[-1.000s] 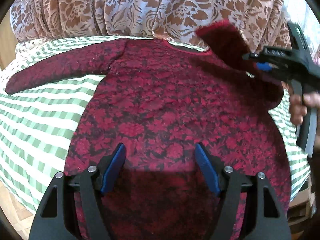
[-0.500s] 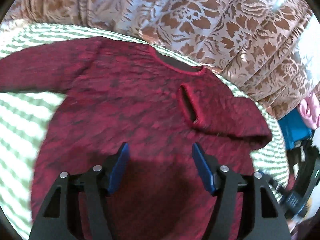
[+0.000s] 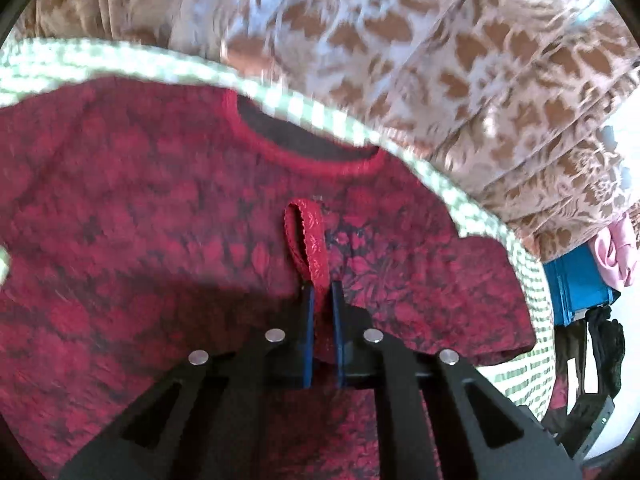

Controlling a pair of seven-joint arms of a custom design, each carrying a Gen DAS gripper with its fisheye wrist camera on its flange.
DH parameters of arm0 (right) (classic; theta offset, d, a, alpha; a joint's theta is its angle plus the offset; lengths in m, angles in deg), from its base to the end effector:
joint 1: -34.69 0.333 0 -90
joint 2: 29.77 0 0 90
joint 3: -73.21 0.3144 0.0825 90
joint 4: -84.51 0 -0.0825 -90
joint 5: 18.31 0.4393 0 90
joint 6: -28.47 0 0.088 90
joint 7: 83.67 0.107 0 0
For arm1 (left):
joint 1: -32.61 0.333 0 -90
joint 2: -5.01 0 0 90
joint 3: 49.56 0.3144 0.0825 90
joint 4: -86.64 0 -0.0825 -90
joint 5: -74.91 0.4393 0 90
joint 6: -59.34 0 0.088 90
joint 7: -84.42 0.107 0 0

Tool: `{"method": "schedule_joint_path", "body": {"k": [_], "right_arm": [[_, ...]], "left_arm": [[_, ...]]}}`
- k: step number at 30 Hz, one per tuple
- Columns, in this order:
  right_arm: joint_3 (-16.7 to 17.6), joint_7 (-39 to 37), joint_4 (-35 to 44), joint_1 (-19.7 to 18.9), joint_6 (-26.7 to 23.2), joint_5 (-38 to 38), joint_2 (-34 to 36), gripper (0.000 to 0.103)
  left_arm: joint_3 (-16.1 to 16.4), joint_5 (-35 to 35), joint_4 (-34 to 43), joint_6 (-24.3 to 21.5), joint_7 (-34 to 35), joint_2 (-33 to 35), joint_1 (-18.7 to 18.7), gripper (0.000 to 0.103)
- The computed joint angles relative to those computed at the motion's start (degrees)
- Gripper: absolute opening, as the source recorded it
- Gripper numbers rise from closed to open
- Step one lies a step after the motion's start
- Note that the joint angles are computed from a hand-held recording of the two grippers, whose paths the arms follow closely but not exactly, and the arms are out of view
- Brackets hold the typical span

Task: Fold small clothes

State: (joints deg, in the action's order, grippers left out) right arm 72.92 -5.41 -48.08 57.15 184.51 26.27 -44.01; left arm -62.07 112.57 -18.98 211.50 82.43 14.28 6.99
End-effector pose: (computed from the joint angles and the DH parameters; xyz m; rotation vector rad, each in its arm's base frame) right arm 0.5270 0.1866 0.4818 -1.6276 1.6670 0.0187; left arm 0.5423 -0.4381 0.4860 -2.3329 1.4303 -1.0763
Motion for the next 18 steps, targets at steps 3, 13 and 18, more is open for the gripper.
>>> {"method": "schedule_joint_path", "body": {"k": [3, 13, 18], "right_arm": [[-1.15, -1.66, -0.55, 0.32, 0.62, 3.07, -0.87, 0.078], [1.08, -8.17, 9.56, 2.06, 0.36, 8.37, 5.84, 0.06], [5.75, 9.57, 19.32, 0.51, 1.37, -14.99, 16.84, 0.056]], "left_arm": [[0.52, 5.17, -3.12, -2.31, -3.59, -5.37, 0.34, 0.007], [-3.9, 5.15, -9.69, -9.43, -0.69, -14.1, 6.84, 0.007], [-5.7, 6.92, -10.75, -14.67, -0.56, -14.56, 7.98, 0.007]]}}
